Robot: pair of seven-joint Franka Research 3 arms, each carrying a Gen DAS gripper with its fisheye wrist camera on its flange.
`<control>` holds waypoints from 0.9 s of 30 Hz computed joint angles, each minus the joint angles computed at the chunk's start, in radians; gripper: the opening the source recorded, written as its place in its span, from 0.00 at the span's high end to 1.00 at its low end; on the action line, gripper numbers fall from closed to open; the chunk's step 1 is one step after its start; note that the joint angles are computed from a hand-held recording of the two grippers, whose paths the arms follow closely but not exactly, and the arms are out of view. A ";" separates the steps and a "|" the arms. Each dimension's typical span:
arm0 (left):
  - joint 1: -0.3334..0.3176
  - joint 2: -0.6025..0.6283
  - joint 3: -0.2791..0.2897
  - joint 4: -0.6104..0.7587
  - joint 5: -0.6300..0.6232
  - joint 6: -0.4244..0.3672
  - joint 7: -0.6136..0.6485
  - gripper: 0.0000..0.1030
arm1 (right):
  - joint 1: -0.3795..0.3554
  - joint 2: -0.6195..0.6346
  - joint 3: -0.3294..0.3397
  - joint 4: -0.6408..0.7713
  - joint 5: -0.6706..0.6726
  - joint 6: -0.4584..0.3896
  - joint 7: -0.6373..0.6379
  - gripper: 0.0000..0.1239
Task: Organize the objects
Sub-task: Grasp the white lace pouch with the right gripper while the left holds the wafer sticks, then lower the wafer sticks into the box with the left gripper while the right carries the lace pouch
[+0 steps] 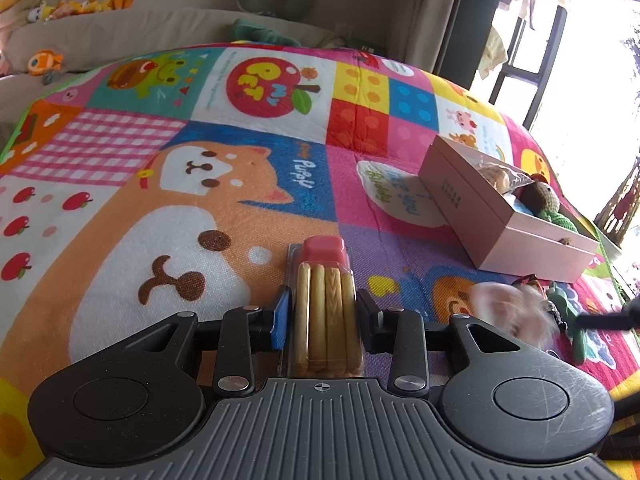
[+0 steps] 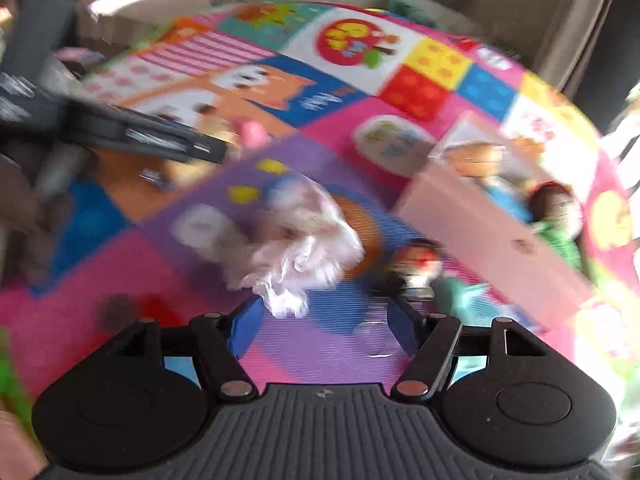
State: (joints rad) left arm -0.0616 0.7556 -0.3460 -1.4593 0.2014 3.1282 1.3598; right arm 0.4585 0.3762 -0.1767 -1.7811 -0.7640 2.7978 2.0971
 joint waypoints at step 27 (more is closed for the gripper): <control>-0.019 -0.005 0.026 0.002 0.007 -0.005 -0.007 0.62 | -0.007 0.103 0.003 0.103 0.502 0.124 -0.244 0.76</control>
State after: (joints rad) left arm -0.0810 0.7503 -0.3199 -1.4576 0.2085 3.1232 1.3525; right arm 0.4513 0.4788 -0.1740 -1.6781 -0.2624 2.9218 1.8528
